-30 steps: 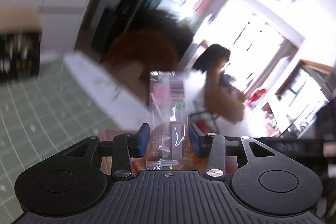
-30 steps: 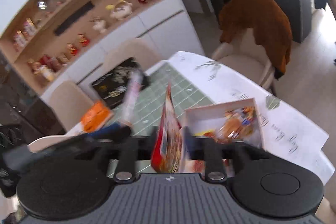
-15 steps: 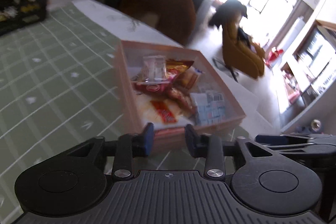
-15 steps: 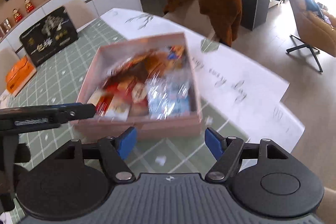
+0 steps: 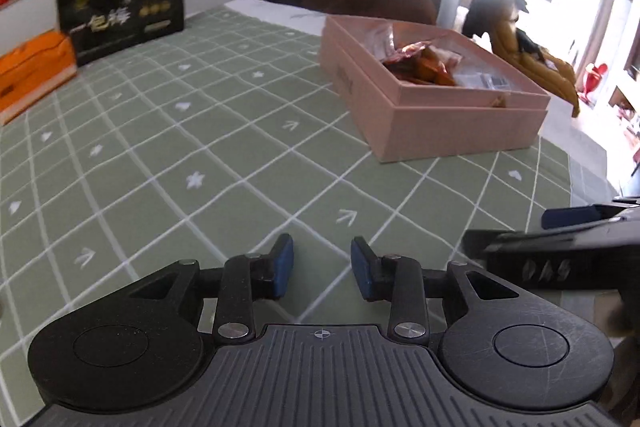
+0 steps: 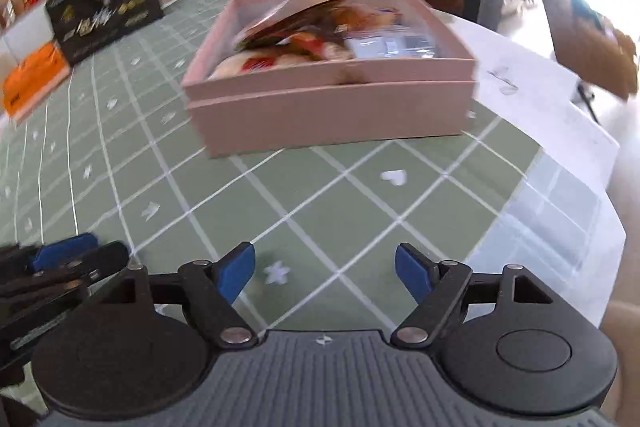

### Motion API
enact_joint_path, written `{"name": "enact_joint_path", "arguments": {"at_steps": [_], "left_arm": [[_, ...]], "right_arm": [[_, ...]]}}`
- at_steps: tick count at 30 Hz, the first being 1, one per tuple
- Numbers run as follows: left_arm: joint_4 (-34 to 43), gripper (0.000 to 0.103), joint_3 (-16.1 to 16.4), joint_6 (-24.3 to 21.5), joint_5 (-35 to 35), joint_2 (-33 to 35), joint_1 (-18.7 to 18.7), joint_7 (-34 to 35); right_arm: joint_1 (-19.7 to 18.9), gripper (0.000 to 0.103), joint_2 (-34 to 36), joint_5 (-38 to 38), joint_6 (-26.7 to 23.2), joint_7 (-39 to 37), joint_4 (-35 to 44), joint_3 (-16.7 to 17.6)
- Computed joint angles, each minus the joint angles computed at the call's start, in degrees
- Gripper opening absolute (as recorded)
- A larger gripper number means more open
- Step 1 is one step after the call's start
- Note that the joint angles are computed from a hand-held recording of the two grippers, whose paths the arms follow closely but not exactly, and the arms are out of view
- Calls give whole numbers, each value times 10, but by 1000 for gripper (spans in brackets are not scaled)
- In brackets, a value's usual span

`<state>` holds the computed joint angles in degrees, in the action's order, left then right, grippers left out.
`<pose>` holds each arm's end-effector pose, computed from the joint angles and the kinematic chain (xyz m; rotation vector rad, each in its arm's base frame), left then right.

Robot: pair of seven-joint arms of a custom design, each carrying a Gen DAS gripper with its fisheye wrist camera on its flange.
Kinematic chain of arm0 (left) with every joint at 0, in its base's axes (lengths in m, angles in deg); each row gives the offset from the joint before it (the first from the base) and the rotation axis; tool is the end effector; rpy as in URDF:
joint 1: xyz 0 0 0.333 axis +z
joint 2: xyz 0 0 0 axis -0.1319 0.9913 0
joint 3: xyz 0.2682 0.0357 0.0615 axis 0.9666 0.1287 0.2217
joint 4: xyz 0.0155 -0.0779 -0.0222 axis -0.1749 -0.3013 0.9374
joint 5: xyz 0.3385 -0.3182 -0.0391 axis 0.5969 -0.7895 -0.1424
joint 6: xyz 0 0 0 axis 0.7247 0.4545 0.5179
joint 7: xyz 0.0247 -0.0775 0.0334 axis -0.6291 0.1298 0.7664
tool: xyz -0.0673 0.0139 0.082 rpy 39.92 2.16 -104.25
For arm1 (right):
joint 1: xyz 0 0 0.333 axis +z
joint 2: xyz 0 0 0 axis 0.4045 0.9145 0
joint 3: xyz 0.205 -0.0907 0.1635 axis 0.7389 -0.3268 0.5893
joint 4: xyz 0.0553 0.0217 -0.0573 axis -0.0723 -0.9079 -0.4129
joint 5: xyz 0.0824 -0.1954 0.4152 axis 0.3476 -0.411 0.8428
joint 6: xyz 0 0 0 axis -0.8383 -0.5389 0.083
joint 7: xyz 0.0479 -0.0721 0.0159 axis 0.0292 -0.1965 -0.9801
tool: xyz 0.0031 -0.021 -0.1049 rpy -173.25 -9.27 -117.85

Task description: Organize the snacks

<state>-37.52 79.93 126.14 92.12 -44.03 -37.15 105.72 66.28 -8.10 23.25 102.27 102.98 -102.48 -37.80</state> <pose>0.6680 -0.3254 0.2456 -1.5243 2.0600 -0.9244 0.6486 0.4951 0.2421 -1.6757 1.9766 -0.6216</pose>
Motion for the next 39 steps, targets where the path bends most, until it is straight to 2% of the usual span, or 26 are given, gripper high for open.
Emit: {"name": "enact_joint_path", "arguments": {"at_steps": [1, 2, 4, 6, 7, 9, 12, 16, 21, 39], "left_arm": [[7, 38, -7, 5, 3, 6, 7, 8], [17, 37, 2, 10, 5, 15, -1, 9], [26, 38, 28, 29, 5, 31, -24, 6], [28, 39, 57, 51, -8, 42, -52, 4], [28, 40, 70, 55, -15, 44, -64, 7], [32, 40, 75, 54, -32, 48, -71, 16], [39, 40, 93, 57, -56, 58, -92, 26], [45, 40, 131, 54, -76, 69, -131, 35], [49, 40, 110, 58, -88, 71, -112, 54], [49, 40, 110, 61, -120, 73, -116, 85]], "right_arm": [[13, 88, 12, -14, -12, 10, 15, -11], [20, 93, 20, -22, -25, 21, 26, -18], [26, 98, 28, -27, -45, 49, 38, -24], [28, 103, 19, -34, -35, 95, 19, -31], [41, 103, 15, -55, -38, 129, 8, -45], [55, 103, 5, -93, -38, 180, -16, -58], [48, 103, 5, -117, -45, 198, -16, -48], [58, 103, 16, -180, -25, 245, -15, -63], [48, 103, 18, -190, -31, 246, -9, -49], [42, 103, 17, -197, -33, 248, -9, -41]]}}
